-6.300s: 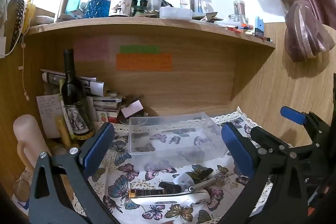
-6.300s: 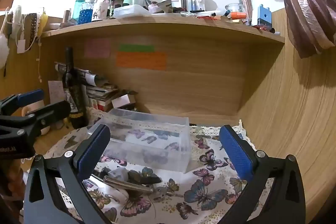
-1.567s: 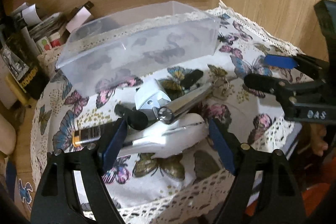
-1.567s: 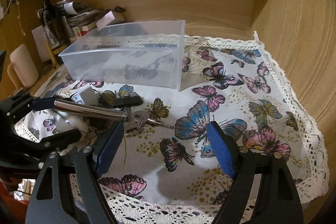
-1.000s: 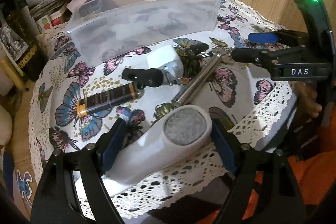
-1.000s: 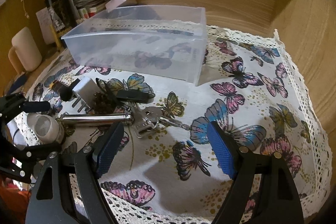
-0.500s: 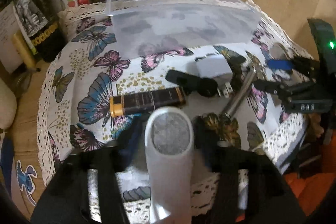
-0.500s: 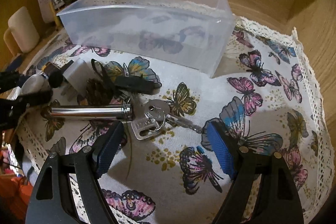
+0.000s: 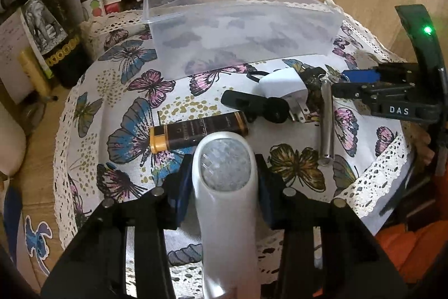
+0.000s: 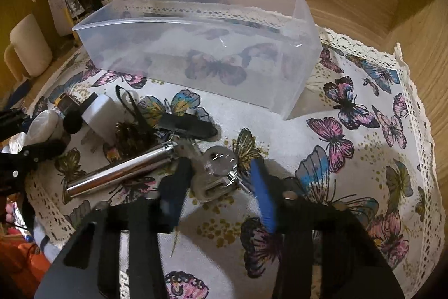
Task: Organize rigid objects
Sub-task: 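Grasp the keyring with the right tool while the left tool lifts the white device, then carry the white device and keys into the clear box and open both tools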
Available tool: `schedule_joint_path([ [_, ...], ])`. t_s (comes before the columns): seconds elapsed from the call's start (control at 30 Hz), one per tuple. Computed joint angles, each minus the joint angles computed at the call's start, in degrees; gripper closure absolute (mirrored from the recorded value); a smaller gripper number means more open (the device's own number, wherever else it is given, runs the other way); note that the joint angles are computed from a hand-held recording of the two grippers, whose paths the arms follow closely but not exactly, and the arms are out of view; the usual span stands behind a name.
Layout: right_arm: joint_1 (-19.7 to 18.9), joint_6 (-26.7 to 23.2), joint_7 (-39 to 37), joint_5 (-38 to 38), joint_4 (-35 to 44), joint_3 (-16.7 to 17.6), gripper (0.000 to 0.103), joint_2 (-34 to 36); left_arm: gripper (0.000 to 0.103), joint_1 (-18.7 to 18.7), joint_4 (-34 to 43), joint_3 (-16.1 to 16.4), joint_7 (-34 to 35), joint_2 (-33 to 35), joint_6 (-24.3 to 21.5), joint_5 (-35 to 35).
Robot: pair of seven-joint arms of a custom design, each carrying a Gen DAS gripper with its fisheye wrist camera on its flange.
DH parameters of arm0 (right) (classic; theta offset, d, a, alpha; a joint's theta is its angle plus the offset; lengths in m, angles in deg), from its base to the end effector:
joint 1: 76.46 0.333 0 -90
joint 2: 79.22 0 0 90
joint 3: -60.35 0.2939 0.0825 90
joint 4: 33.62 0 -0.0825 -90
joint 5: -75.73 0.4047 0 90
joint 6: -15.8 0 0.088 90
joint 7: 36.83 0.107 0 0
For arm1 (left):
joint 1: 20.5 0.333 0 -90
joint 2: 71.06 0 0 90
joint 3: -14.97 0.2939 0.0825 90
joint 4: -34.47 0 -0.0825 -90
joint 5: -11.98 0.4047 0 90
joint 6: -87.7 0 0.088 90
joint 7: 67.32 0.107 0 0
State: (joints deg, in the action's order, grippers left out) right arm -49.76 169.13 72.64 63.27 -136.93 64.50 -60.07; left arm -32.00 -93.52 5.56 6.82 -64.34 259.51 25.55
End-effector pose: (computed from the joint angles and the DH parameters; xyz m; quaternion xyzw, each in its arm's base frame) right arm 0.5912 0.3560 0.3894 -0.7898 0.5492 -0.1485 0.2290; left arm 0.5505 -0.2272 0.3567 -0.5607 0.7634 -0.2641 0.1820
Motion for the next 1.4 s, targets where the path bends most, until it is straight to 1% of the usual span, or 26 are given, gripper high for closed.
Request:
schedule_joint_path([
  [0.07,0.35,0.45,0.65,-0.6,-0.9,-0.19,0.073,-0.65,0.062,-0.31,0.07,0.41,-1.2,-0.06,0.03,0.95],
  [0.1,0.37,0.77,0.48,-0.78,-1.52,-0.09,0.078,-1.1,0.062,-0.23,0.06,0.36,-1.19,-0.11,0.15,0.91],
  [0.2,0.85,1.3,0.86,-1.95,-3.07,-0.11,0.083,-2.35,0.062,-0.6,-0.23,0.94,-3.25,-0.67,0.93,2.57],
  [0.33,0.7,2.91,1.74,-2.71,-5.87,0.08,0.086,-4.48,0.062,-0.81,-0.71,1.64,-6.88,-1.54,2.29,5.57],
  [0.37,0.54,3.54,1.88,-2.51,-6.64,0.25,0.087,-5.07,0.062,-1.04,-0.97,2.19,-8.9,-1.95,2.89,7.39],
  [0.47,1.19,5.17,5.6,-5.89,-8.74,-0.79,0.095,-6.91,0.062,-0.72,-1.26,2.37,-11.85,-2.61,4.03,9.69],
  [0.53,0.32,6.46,5.38,-4.79,-9.42,-0.08,0.096,-7.58,0.062,-0.45,-1.23,2.38,-13.32,-2.83,4.72,10.94],
  [0.63,0.61,7.01,7.62,-7.47,-9.84,-0.62,0.096,-8.08,0.062,-0.49,-0.88,2.98,-17.54,-3.19,5.6,15.17],
  [0.7,0.43,6.88,7.46,-7.5,-8.94,-0.2,0.096,-7.29,0.062,-0.59,-0.53,3.66,-21.36,-3.43,6.21,19.26],
  [0.73,0.77,6.62,8.53,-8.51,-8.72,-0.55,0.096,-7.12,0.062,-0.59,-0.31,3.99,-23.61,-3.55,6.46,21.5],
  [0.9,0.73,8.03,10.13,-9.56,-8.95,-0.84,0.096,-7.36,0.062,0.58,0.9,4.1,-28.87,-3.86,8.36,25.85],
  [1.0,1.23,9.5,13.13,-12.51,-8.85,-1.76,0.096,-8.07,0.062,0.5,2.57,5.21,-34.99,-3.86,9.33,32.23],
  [1.1,1.48,10.41,16.06,-15.65,-8.08,-2.43,0.096,-8.45,0.062,0.26,5.4,6.76,-45.27,-3.64,10.42,42.96],
  [1.17,1.56,10.85,17.85,-17.65,-7.47,-2.7,0.096,-8.53,0.062,0.77,6.86,6.66,-47.88,-3.31,11.06,45.79],
  [1.3,1.98,11.94,22.36,-22.95,-5.46,-3.77,0.096,-8.21,0.062,1.1,9.59,6.43,-48.92,-2.52,11.39,47.67],
  [1.33,2.04,12.41,23.55,-24.26,-4.96,-4.09,0.096,-8.16,0.062,1.37,10.18,6.12,-47.62,-2.23,11.63,46.48],
  [1.37,2.02,12.76,24.41,-25.25,-4.62,-4.26,0.096,-8.16,0.062,1.82,10.52,5.53,-45.07,-1.97,11.84,43.9],
  [1.4,2.1,13.28,25.67,-26.59,-4.0,-4.61,0.096,-8.05,0.062,2.58,10.73,4.5,-41.13,-1.69,12.15,39.82],
])
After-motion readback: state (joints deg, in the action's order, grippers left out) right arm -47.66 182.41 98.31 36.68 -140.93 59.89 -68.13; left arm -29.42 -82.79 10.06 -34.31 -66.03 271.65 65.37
